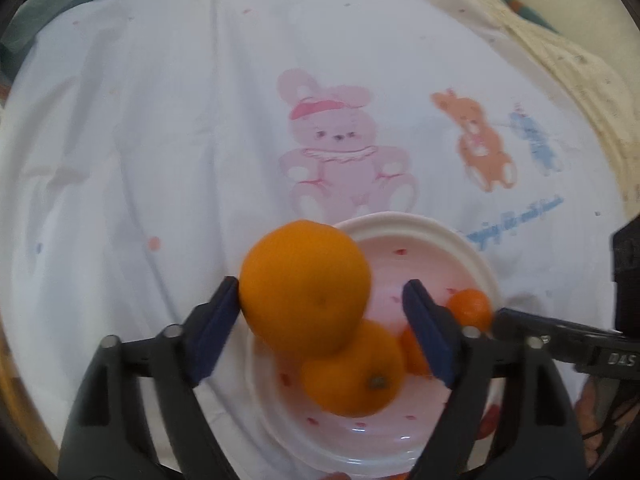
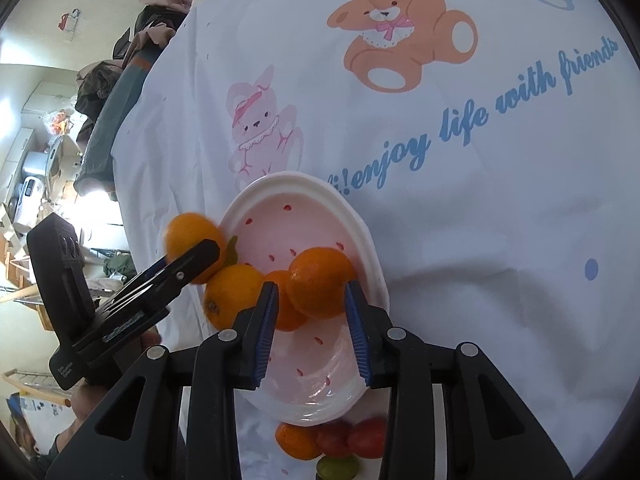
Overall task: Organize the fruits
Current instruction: 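Lower the orange into the plate and open the left gripper while the right releases the mandarin, then lift both open grippers away from the plate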
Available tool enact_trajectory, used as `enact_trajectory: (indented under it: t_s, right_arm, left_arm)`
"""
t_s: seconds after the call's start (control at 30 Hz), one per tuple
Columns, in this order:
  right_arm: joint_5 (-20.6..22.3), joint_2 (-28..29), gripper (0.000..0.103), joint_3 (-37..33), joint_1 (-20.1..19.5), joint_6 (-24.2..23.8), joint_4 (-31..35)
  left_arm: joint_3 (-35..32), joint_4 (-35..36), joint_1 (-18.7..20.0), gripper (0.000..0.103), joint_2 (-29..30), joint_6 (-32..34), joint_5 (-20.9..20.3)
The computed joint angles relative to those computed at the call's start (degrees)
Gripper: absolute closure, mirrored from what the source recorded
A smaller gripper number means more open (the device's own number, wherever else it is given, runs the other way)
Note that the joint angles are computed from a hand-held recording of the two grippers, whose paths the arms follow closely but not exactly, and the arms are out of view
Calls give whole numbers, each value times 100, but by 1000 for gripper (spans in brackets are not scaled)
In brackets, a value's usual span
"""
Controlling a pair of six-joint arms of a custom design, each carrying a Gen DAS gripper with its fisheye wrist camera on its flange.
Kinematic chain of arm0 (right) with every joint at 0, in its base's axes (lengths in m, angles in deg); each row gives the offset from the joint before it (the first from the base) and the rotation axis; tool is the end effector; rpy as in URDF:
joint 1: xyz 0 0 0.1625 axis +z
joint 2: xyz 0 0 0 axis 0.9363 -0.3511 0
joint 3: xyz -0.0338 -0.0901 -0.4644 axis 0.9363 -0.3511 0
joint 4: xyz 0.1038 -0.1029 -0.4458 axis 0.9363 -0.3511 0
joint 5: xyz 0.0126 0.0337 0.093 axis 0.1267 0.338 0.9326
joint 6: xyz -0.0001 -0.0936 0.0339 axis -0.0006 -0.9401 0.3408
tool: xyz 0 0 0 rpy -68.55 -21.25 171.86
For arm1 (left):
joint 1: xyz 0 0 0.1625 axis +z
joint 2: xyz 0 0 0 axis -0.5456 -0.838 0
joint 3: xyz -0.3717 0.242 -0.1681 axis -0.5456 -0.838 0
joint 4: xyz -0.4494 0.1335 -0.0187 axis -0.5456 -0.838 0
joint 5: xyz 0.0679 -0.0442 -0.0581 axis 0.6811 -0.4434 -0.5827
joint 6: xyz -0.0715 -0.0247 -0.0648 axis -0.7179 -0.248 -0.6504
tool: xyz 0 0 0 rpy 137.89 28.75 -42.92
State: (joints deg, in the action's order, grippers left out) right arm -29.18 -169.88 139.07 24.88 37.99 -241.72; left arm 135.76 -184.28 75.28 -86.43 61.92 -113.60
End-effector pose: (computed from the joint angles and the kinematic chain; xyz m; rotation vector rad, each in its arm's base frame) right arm 0.1457 -0.3875 0.2346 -0.5295 -2.9503 0.6719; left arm -0.2909 -0.5103 0.1399 0.7427 2.5072 -0.1894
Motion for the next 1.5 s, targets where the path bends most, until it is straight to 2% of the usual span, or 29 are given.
enact_trajectory:
  t_s: [0.13,0.2,0.27,0.57,0.9,1.1,1.5]
  right_arm:
    - [-28,-88,52,1,39,23,-1]
    - [-15,-149,49,17,36,54,-40]
    - [-38,-229,44,32,34,81,-82]
    - [-308,-293,32,-56,263,66,-235]
    - [-1032,-543,27,-36,994,148,-178]
    - [-1456,-731,26,30,1492,242,10]
    - [-2116,-1064,26,264,2319,843,360]
  left_arm:
    - [54,-283,-115,21,-31,382,-102]
    - [49,-426,-118,21,-93,437,-162]
    - [6,-450,-76,21,-145,341,-168]
    - [22,-184,24,21,-402,-106,259]
    - [414,-179,-526,21,-893,-43,491]
    - [570,115,-766,21,-1182,-303,727]
    - [1019,693,-1260,21,-1951,-812,931]
